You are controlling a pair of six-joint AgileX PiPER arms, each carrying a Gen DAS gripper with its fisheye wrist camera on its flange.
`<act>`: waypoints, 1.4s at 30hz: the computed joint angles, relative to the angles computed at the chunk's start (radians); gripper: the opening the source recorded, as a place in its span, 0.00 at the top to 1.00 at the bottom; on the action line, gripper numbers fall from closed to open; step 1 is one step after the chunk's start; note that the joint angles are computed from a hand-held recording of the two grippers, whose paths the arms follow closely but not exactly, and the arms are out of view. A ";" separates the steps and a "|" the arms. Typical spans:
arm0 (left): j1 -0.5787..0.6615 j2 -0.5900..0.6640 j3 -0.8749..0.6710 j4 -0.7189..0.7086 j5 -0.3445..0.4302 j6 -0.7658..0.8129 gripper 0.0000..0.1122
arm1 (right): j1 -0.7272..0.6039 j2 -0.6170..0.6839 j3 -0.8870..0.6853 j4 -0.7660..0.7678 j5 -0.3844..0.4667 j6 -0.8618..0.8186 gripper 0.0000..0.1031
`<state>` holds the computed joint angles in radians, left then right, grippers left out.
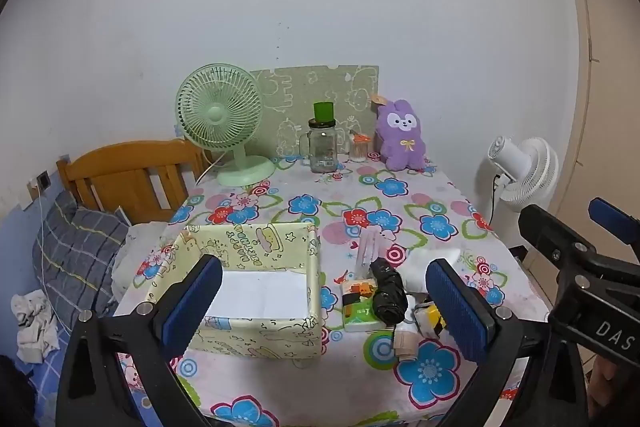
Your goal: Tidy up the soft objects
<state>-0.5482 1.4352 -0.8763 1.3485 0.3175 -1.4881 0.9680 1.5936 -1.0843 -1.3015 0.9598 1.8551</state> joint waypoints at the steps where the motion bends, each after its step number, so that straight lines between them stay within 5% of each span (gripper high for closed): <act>1: 0.001 0.001 -0.002 -0.014 0.001 0.012 0.09 | 0.002 0.001 0.000 -0.002 0.000 0.002 0.01; 8: -0.022 -0.006 -0.004 -0.038 0.042 0.021 0.09 | 0.002 0.009 -0.009 -0.009 0.008 0.000 0.01; 25: 0.036 0.007 -0.023 -0.141 -0.027 0.118 0.09 | 0.015 0.011 -0.029 0.006 0.019 -0.011 0.01; 42: 0.043 -0.008 0.029 0.169 -0.061 -0.192 0.09 | 0.026 0.043 -0.073 0.018 0.025 -0.022 0.01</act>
